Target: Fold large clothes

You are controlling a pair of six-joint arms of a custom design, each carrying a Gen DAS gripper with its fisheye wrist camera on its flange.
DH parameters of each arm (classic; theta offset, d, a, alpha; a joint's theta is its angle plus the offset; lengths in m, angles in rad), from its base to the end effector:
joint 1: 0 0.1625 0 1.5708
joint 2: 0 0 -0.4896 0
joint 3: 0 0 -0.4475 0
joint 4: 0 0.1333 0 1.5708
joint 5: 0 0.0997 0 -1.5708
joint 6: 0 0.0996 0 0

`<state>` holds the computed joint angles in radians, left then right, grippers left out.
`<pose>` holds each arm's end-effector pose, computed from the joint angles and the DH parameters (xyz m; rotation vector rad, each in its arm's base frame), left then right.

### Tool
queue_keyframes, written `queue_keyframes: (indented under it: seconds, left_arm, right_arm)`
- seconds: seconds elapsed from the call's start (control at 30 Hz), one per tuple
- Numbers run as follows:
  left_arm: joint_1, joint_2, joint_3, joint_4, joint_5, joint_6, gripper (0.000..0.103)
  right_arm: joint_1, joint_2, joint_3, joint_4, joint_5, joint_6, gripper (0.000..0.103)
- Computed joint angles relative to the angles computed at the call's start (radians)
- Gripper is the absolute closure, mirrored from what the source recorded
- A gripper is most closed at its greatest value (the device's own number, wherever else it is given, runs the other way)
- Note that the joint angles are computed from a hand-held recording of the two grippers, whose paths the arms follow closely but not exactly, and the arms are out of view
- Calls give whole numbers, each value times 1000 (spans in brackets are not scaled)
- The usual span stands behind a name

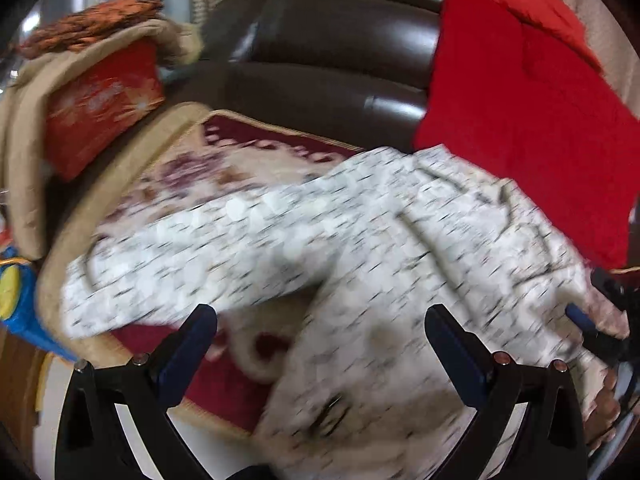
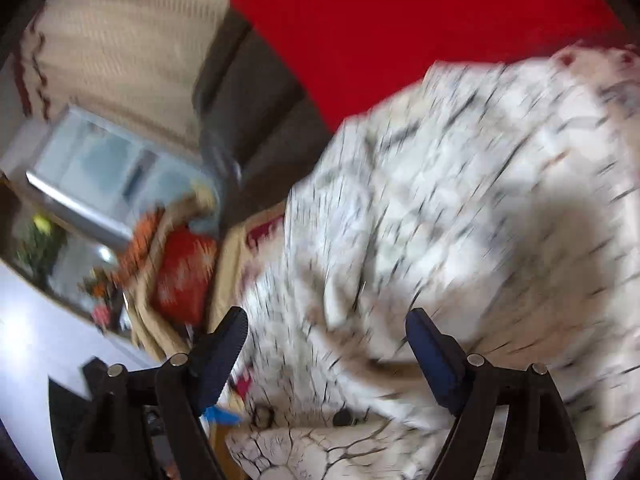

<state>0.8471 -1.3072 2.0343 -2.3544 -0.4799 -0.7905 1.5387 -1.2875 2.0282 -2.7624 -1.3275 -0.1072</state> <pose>-0.2074 -0.5694 0.2975 -0.1113 2.2001 -0.9633 0.1380 -0.6037 0.2871 -0.1872 2.8507 -0.6777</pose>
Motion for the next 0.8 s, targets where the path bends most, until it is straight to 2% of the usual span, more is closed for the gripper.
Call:
queue_keyframes:
  seconds: [0.07, 0.1, 0.17, 0.2, 0.23, 0.3, 0.33, 0.37, 0.4, 0.43, 0.5, 0.57, 0.6, 0.63, 0.8]
  left_arm:
    - [39, 45, -42, -151, -86, 133, 0]
    - [66, 70, -78, -184, -148, 170, 0]
    - [117, 126, -155, -196, -249, 197, 0]
    - [133, 148, -184, -191, -278, 197, 0]
    - [150, 172, -213, -188, -303, 196, 4]
    - [183, 224, -276, -181, -357, 202, 20]
    - [202, 247, -308, -160, -395, 196, 33]
    - [221, 266, -334, -148, -441, 182, 51]
    - [237, 279, -351, -149, -481, 174, 60]
    - [249, 289, -360, -152, -516, 162, 66]
    - [268, 313, -385, -140, -564, 130, 66]
    - [269, 323, -381, -175, -573, 129, 71]
    - [261, 325, -369, -216, -560, 152, 79]
    - [251, 328, -366, -238, -544, 177, 93]
    - [190, 304, -323, -308, -424, 250, 96]
  right_arm:
    - [-31, -12, 16, -95, 27, 47, 20]
    - [-42, -20, 12, -102, 35, 62, 20]
    - [-54, -21, 0, -106, 16, 112, 30]
    - [-65, -22, -4, -90, 13, 135, 31]
    - [-79, -21, -10, -67, 22, 155, 34]
    - [-100, -19, -15, -52, 35, 180, 41]
    - [-108, -14, -19, -51, 40, 191, 44]
    - [-114, -10, -22, -53, 46, 200, 46]
    - [-122, -10, -26, -51, 58, 203, 46]
    - [-129, -12, -28, -45, 71, 203, 46]
    - [-131, -10, -35, -38, 70, 192, 46]
    - [-137, -24, -34, -18, 61, 172, 46]
    - [-137, -26, -38, -6, 51, 166, 46]
    - [-136, -28, -42, 11, 36, 163, 46]
    - [-137, -20, -58, 59, -6, 176, 53]
